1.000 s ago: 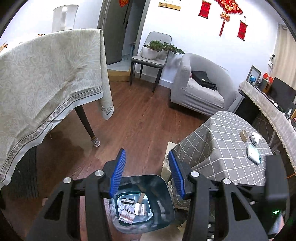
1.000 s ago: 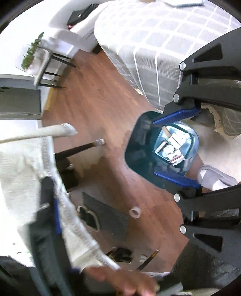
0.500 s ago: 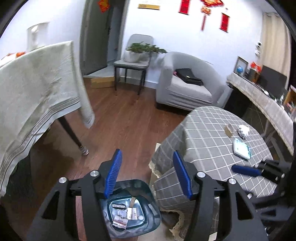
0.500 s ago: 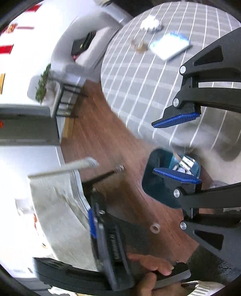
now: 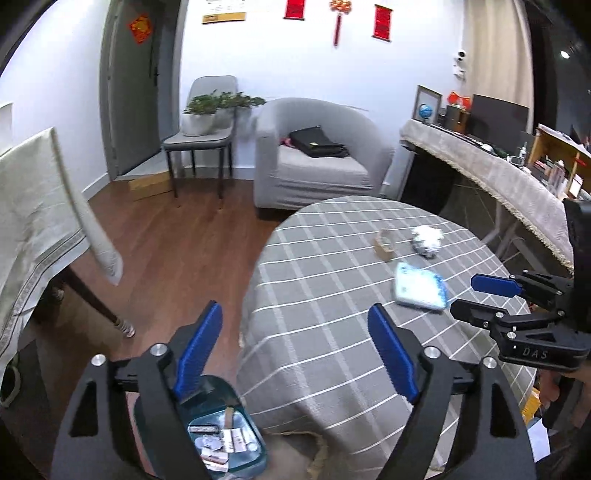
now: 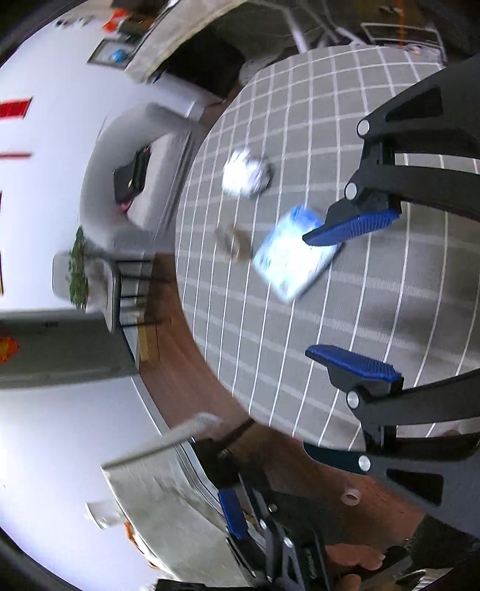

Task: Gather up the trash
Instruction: 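Lift both tools from the bin back toward the table, then grasp the blue-and-white tissue pack with the left tool while the right tool grasps the crumpled paper ball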

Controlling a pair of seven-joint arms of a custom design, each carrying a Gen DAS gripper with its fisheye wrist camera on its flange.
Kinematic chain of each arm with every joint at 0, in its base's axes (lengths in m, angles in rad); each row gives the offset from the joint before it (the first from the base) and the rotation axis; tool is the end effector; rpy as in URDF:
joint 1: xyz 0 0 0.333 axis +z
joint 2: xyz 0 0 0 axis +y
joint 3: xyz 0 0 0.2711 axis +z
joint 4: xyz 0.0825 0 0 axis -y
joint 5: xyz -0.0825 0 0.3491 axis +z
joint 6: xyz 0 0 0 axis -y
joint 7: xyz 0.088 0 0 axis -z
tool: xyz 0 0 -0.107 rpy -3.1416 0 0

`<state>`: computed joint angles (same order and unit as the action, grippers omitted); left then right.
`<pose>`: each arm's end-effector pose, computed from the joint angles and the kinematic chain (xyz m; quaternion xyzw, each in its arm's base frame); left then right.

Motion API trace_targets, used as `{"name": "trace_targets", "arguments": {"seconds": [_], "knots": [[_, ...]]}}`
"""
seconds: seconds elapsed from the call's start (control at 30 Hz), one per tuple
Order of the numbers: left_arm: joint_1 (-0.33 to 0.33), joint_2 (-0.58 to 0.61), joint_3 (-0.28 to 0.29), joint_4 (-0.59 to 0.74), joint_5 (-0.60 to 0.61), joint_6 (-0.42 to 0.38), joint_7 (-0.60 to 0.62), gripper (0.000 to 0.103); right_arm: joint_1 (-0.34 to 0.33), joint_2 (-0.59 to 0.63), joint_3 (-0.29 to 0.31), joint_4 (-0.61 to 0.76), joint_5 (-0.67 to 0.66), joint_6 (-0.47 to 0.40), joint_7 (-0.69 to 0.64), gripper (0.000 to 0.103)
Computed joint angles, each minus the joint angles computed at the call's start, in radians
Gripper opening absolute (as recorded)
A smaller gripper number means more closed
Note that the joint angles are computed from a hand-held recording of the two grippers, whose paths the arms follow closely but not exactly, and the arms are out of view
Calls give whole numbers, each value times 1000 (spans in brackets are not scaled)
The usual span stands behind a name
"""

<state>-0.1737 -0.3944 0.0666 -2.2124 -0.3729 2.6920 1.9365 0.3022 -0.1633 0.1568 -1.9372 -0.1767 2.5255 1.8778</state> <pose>0.4680 -0.0337 0.6054 -0.5664 0.6955 -0.3759 0.2325 0.4752 0.2433 0.6049 -0.7365 0.5637 -0.2216 0.3012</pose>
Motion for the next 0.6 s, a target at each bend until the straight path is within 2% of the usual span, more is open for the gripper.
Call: {"name": "trace_targets", "arguments": {"seconds": [0.23, 0.6], "knots": [[-33, 38, -47, 19, 13, 19, -24, 92, -49, -104, -22, -123, 31, 38, -9, 68], [-53, 151, -141, 93, 119, 9, -44, 93, -114, -172, -42, -220, 108, 41, -59, 76]]}}
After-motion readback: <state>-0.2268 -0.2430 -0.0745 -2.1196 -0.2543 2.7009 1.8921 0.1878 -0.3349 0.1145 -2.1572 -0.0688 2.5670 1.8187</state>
